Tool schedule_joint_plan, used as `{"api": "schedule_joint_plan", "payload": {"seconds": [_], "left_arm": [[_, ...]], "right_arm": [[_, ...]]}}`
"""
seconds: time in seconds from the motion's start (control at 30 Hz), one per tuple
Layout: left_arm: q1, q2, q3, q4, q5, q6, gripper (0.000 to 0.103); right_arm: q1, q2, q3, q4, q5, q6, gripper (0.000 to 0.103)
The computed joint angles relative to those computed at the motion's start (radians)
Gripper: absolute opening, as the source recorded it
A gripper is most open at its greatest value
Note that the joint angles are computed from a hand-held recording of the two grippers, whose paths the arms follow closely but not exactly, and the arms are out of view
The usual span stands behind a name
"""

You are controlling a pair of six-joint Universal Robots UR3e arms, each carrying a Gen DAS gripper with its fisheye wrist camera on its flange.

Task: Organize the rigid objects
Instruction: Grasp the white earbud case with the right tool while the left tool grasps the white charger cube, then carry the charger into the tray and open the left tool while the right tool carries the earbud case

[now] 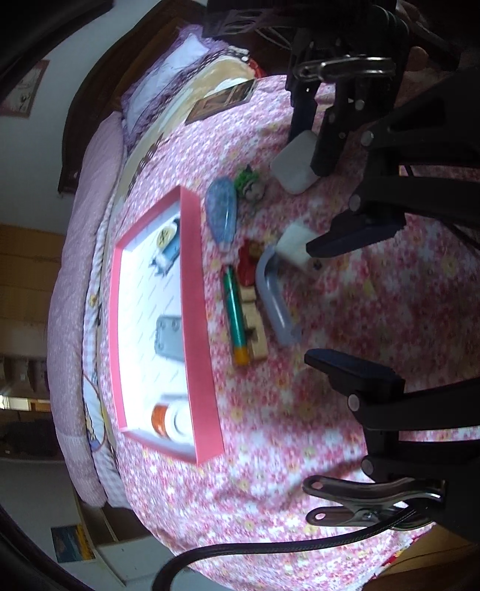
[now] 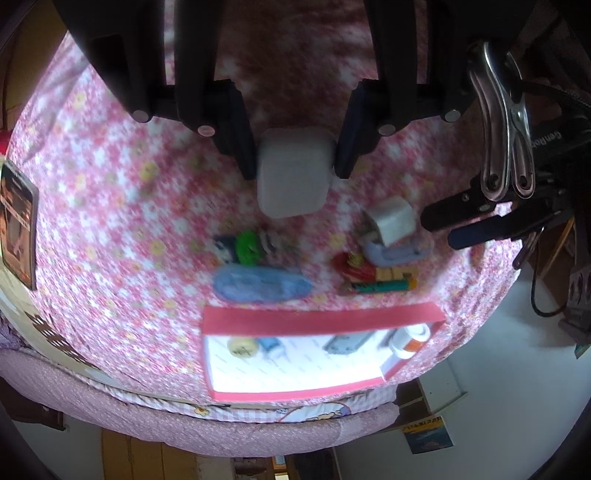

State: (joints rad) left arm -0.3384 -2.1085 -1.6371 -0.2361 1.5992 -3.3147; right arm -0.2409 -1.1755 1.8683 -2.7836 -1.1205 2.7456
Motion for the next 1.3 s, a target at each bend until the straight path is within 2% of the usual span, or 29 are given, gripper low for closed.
{"api": "schedule_joint_plan", "payload": {"seconds": [0.23,0.47,0.73,0.8,0.87,0.97,1.3], "left_arm": [[-0.029,-0.064,0.083,-0.038,-0.018,0.036,0.054],[-0.057,-0.148,0.195,-0.097,0.020,0.041,0.054],[-0.081,-0.186,0.239,-0.093,0.069,0.059,0.054],[-0.083,-0.184,0.233,-0.084,0.070,0.063,0.050],[-0.081,-0.177,0.219,-0.072,0.062,0.062,0.039],[-0.071,-0.164,0.202,-0.068,0.033,0.056,0.032],[-0.063,-0.099,0.113,-0.010,0.010,0.053,0.027]], "right_arm": [[-0.061,-0.005,0.031,0.020,0.050,-0.028,0.044],[-0.062,0.003,0.046,-0.016,0.060,-0.035,0.044],[-0.066,0.005,0.067,-0.051,0.069,-0.040,0.044],[-0.066,0.005,0.069,-0.055,0.070,-0.040,0.044],[-0.066,0.005,0.072,-0.058,0.070,-0.039,0.044],[-0.064,0.005,0.077,-0.071,0.066,-0.038,0.044],[-0.056,0.012,0.089,-0.114,0.056,-0.021,0.044]]}}
